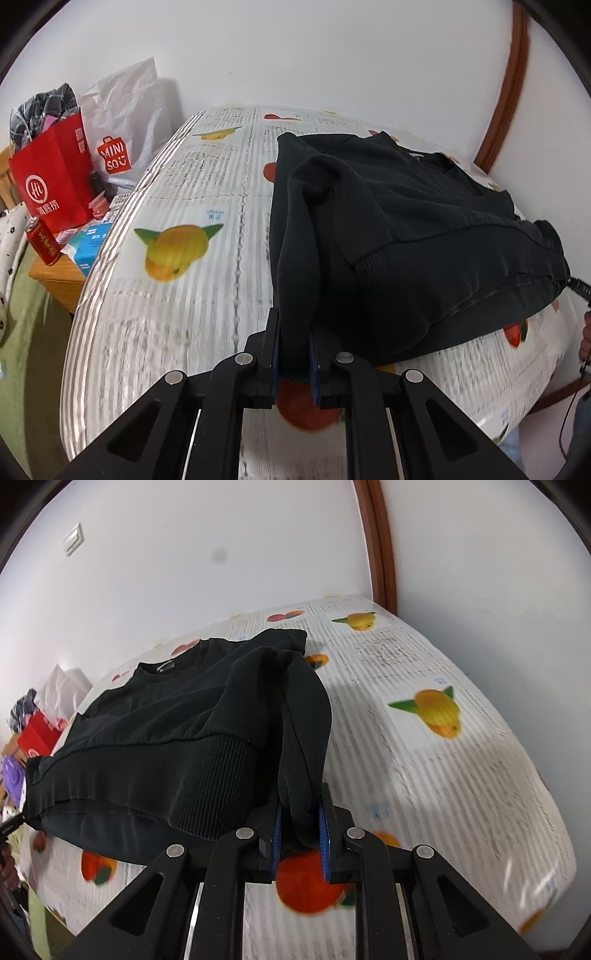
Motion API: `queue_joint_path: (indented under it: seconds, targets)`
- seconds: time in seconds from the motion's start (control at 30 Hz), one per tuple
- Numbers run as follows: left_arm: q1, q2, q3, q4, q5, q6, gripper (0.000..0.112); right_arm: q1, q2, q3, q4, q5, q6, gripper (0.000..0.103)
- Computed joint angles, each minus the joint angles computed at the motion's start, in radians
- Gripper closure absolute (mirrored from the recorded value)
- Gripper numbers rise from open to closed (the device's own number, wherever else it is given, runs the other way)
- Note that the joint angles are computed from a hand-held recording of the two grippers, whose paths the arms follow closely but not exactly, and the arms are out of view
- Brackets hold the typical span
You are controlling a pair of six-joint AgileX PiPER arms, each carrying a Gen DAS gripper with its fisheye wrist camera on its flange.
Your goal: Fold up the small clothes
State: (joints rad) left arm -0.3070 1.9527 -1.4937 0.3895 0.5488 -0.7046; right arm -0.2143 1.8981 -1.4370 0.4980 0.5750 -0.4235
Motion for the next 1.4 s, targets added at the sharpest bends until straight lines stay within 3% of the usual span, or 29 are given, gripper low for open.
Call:
queue_joint_path:
  seconds: [0.23, 0.33, 0.53, 0.63, 0.87, 0.93, 1.0, 1.03, 1.07, 1.1, 1.17, 1.33, 1.4]
  targets:
    - [-0.008, -0.076, 0.063, 0.104, -0.018, -0.13, 0.092, 0.038, -0.101, 0.074, -0.202, -0.026, 0.175, 0.078]
    - [0.002, -0.106, 0.068, 0.104, -0.037, -0.139, 0.082, 0.049, -0.17, 0.118, -0.196, -0.059, 0.156, 0.066]
    - [0.024, -0.112, 0.059, -0.174, -0.137, 0.119, 0.071, 0.088, -0.198, 0.122, -0.141, -0.061, 0.082, 0.056]
    - [0.015, -0.067, 0.017, -0.258, -0.118, 0.199, 0.071, 0.115, -0.152, 0.1, -0.202, -0.062, 0.149, 0.055]
    - [0.043, 0.074, -0.133, -0.469, -0.038, 0.371, 0.065, 0.111, -0.014, 0.008, -0.091, -0.034, 0.129, 0.056]
    - [0.061, 0.104, -0.166, -0.603, -0.015, 0.485, 0.067, 0.121, 0.005, -0.01, -0.095, -0.041, 0.154, 0.056]
    - [0.058, 0.133, -0.213, -0.622, 0.012, 0.497, 0.076, 0.134, 0.017, -0.028, -0.114, -0.045, 0.185, 0.062]
    - [0.054, 0.139, -0.228, -0.605, 0.02, 0.486, 0.089, 0.142, 0.021, -0.037, -0.142, -0.047, 0.217, 0.065]
    - [0.046, 0.135, -0.24, -0.575, 0.023, 0.466, 0.103, 0.152, 0.019, -0.043, -0.187, -0.051, 0.255, 0.077]
    - [0.045, 0.128, -0.242, -0.585, 0.023, 0.482, 0.104, 0.155, 0.012, -0.041, -0.199, -0.058, 0.253, 0.085]
    - [0.041, 0.108, -0.235, -0.571, 0.003, 0.481, 0.106, 0.144, -0.012, -0.036, -0.129, -0.06, 0.16, 0.09]
    - [0.052, 0.079, -0.242, -0.59, -0.06, 0.504, 0.106, 0.084, -0.038, -0.073, 0.139, -0.03, -0.063, 0.091]
    - [0.06, 0.101, -0.286, -0.576, -0.067, 0.476, 0.106, 0.077, -0.024, -0.111, 0.171, -0.023, -0.076, 0.091]
